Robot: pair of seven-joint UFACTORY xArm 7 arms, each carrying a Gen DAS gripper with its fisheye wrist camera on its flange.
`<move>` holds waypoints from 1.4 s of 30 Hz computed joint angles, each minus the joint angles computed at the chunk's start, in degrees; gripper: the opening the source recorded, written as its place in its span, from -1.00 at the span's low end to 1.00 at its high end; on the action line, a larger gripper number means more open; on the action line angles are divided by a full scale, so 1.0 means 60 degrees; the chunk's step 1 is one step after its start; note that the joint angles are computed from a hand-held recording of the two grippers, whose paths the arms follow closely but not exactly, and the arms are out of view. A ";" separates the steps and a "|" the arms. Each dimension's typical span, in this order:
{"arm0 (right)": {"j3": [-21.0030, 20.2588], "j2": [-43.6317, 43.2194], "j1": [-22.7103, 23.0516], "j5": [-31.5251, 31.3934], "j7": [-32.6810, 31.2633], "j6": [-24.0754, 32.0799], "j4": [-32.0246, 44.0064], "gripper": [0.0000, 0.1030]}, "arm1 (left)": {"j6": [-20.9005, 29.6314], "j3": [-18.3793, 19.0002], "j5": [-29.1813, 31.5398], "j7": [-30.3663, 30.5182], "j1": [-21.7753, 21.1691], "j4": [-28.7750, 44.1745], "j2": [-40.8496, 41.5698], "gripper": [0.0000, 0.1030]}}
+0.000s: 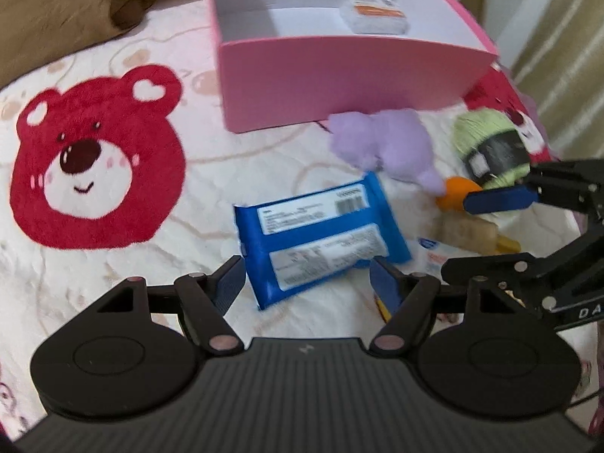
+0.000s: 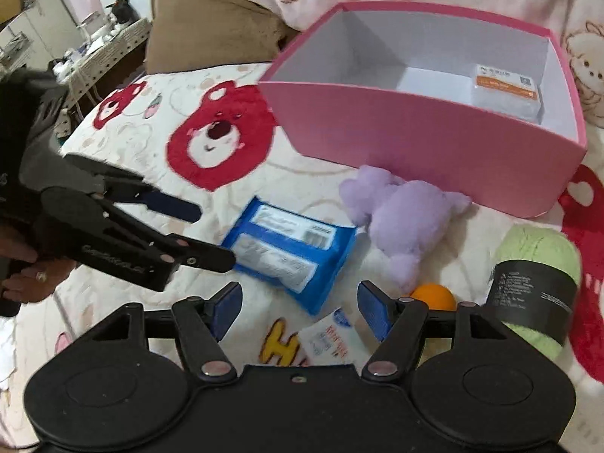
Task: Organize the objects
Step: 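Lower the left gripper onto the blue wet-wipe packet and close, then lift the blue packet with the left gripper and carry it over the pink box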
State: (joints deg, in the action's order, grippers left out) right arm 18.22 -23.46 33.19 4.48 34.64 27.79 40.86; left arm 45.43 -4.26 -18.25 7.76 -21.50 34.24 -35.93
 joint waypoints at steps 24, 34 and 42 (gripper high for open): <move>0.0250 0.2153 -0.0486 -0.1399 0.1731 -0.1315 0.0432 -0.44 | -0.3303 0.0583 -0.0822 -0.0444 -0.0733 -0.1338 0.0800 -0.40; 0.0241 0.2173 -0.0405 -0.2293 0.2892 -0.0406 0.0698 -0.13 | -0.2969 0.0550 -0.1009 -0.0907 -0.0499 -0.1468 0.0661 -0.34; 0.0285 0.2263 -0.0312 -0.2308 0.2583 -0.1083 0.0542 -0.34 | -0.2418 0.0726 -0.1731 -0.0672 -0.0676 -0.1261 0.0644 -0.37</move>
